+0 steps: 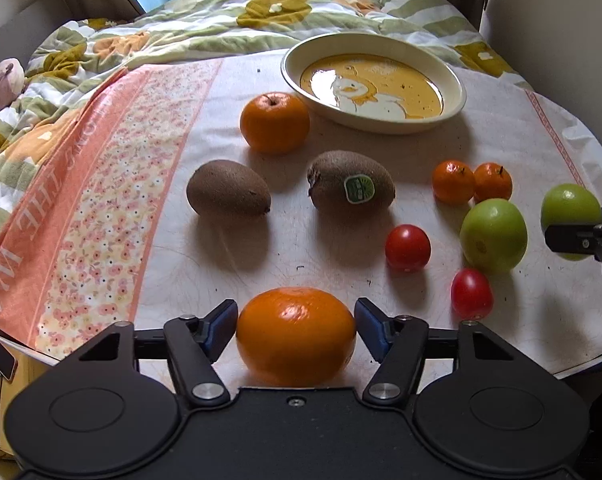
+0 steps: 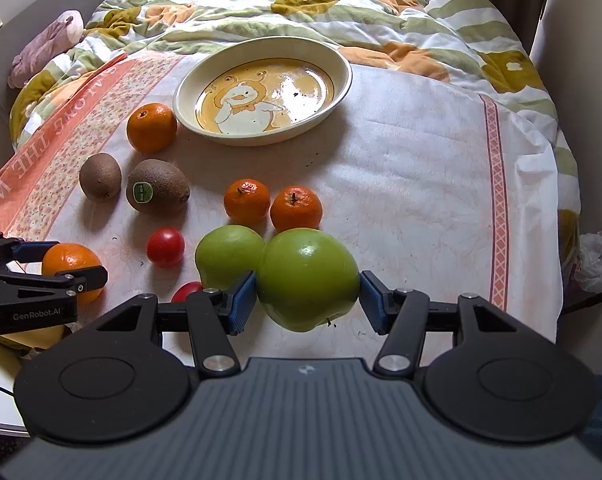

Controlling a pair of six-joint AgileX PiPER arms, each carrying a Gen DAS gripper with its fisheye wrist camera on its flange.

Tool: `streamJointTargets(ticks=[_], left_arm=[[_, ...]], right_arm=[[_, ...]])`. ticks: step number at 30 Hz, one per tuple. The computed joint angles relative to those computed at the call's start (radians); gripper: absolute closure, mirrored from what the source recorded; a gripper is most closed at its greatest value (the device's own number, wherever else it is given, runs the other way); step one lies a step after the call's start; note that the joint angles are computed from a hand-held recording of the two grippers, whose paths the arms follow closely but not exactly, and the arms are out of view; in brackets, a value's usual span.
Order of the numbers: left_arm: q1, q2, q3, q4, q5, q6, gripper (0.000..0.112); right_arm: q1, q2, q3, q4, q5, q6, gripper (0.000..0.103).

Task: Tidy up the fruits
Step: 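Close the left gripper on the orange while the right gripper grasps the green apple, then lift and carry the orange with the left tool while the right carries the apple to the bowl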

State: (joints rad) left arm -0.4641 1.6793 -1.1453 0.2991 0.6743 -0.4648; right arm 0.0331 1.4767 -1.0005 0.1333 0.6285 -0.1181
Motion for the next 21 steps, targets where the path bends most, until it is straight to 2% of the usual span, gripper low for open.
streamJointTargets(ticks=[6,12,19,21], left_arm=[[0.020,-0.009,0.004,-0.054,-0.009,0.042,0.045],[0.005,-0.033,-0.019,-0.020,0.005,0.013,0.048],[-0.004,-0.058,-0.085,0.006,0.011,-0.004,0.054],[0.001,-0.052,-0.104,0.001,0.001,0.001,0.058]], right_arm=[[-0.007,0.003,-0.004,0.009,0.002,-0.015,0.032],[-0.040,0.014,-0.037,0.047,0.014,-0.069,0.032],[-0.058,0.011,-0.081,0.071,0.022,-0.106,0.032],[-0.059,0.015,-0.091,0.074,0.020,-0.110,0.032]])
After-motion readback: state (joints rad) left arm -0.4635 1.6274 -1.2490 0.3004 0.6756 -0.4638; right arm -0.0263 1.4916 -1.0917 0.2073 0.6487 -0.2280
